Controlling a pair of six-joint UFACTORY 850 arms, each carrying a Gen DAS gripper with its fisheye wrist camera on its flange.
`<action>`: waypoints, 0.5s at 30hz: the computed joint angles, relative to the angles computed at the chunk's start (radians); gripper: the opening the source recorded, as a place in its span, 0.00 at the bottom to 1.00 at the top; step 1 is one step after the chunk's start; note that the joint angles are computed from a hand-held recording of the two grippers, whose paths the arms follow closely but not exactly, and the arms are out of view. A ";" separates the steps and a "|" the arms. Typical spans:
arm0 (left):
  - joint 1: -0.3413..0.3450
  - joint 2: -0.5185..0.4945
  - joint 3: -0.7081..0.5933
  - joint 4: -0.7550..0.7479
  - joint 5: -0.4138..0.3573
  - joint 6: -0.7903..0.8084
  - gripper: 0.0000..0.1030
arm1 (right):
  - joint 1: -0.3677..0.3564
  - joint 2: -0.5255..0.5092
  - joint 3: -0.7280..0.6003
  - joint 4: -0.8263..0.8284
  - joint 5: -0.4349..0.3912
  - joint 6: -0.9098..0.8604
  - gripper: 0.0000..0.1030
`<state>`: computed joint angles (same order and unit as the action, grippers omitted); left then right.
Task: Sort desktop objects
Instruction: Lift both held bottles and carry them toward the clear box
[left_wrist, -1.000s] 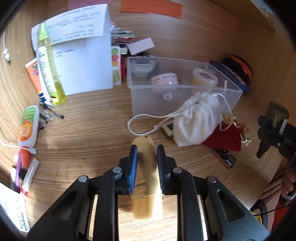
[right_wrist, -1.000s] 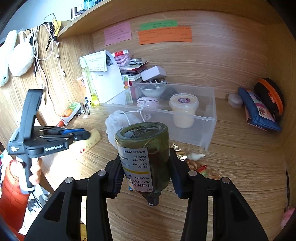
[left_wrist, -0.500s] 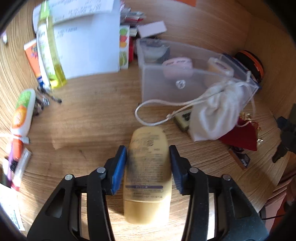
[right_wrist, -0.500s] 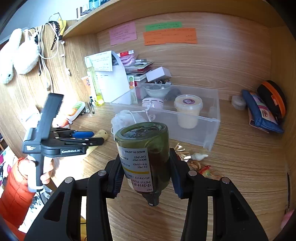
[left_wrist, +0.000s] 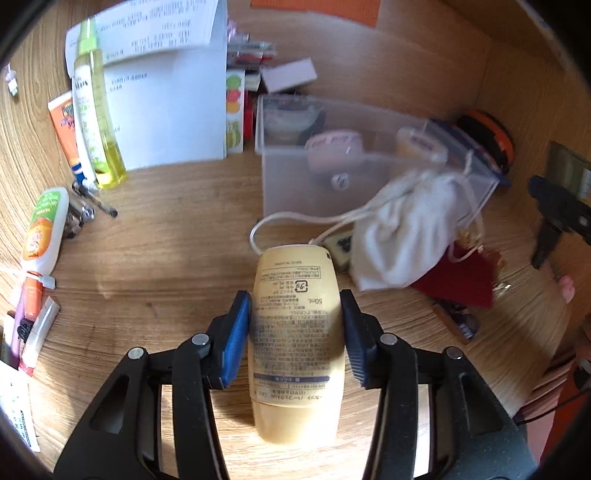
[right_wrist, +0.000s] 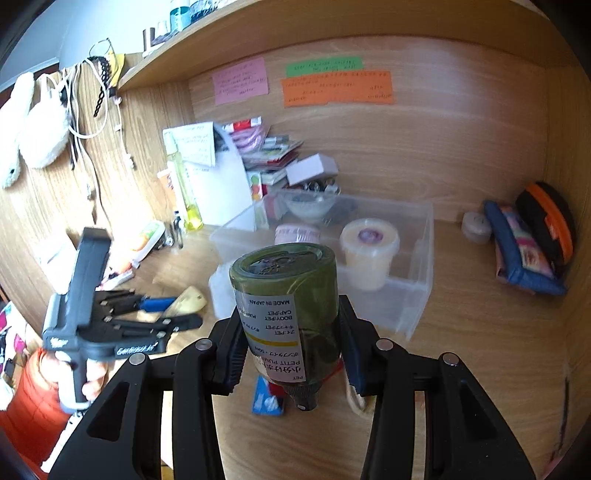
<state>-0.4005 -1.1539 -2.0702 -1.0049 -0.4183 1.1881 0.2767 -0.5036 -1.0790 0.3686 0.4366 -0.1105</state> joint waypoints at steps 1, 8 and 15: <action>0.002 0.015 0.020 -0.058 -0.001 0.052 0.45 | -0.002 0.001 -0.006 0.016 -0.002 -0.020 0.39; 0.011 0.072 0.086 -0.287 -0.019 0.257 0.38 | -0.004 -0.004 -0.048 0.099 -0.012 -0.129 0.39; 0.017 0.045 0.020 -0.278 -0.059 0.219 0.25 | -0.018 -0.023 -0.093 0.090 -0.041 -0.127 0.39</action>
